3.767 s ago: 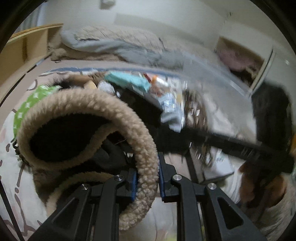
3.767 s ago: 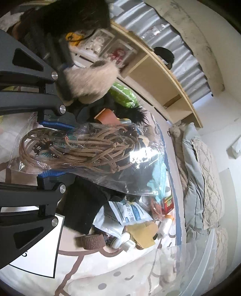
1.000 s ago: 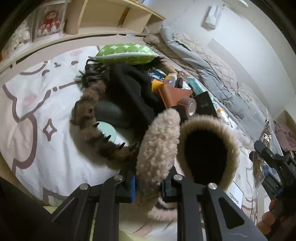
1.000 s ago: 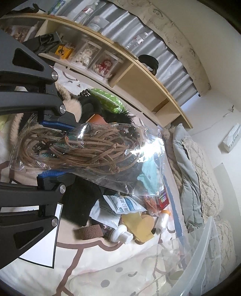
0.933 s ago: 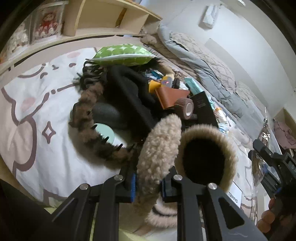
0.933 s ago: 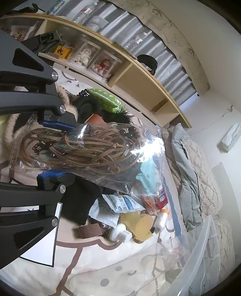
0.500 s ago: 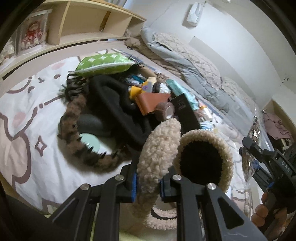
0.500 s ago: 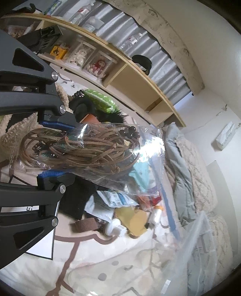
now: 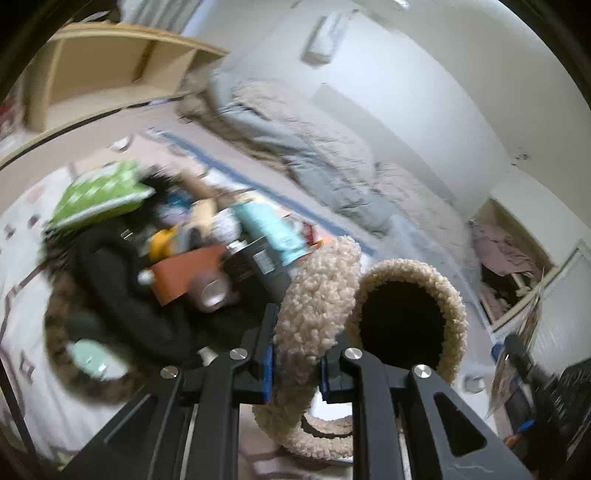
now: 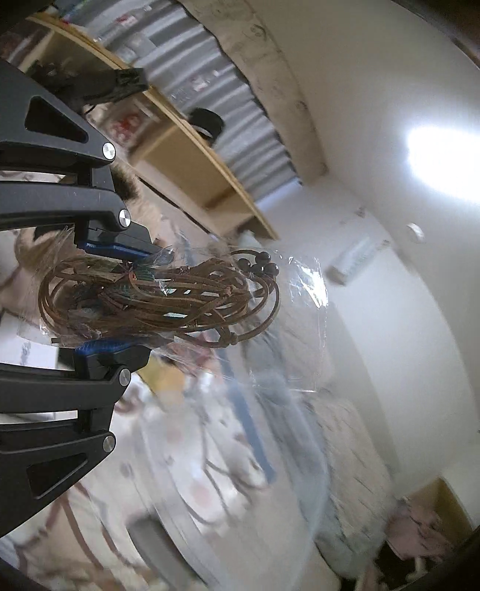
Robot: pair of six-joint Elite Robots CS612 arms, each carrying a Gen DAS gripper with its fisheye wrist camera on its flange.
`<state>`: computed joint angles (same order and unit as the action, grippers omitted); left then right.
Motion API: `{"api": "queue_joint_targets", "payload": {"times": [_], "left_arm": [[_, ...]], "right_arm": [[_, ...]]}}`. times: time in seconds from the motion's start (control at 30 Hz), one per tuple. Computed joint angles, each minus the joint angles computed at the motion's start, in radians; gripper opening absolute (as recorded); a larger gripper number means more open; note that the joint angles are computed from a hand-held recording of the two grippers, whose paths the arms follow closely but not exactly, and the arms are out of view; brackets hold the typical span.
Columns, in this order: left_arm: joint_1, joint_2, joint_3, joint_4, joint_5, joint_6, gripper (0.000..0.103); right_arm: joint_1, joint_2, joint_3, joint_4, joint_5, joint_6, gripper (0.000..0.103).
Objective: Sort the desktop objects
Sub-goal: 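Carry the headband over the clear plastic box and open the left gripper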
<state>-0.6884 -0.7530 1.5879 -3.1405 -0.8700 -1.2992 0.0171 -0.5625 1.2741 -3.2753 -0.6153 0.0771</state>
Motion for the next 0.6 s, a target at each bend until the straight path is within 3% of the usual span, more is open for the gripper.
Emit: {"api": "queue_joint_targets", "payload": {"times": [0.27, 0.6], "left_arm": [[0.026, 0.032, -0.159, -0.027, -0.066, 0.184, 0.018], [0.047, 0.103, -0.415, 0.015, -0.164, 0.377, 0.018]], "right_arm": [[-0.028, -0.002, 0.01, -0.164, -0.146, 0.125, 0.036], [-0.053, 0.007, 0.008, -0.265, -0.193, 0.239, 0.036]]}}
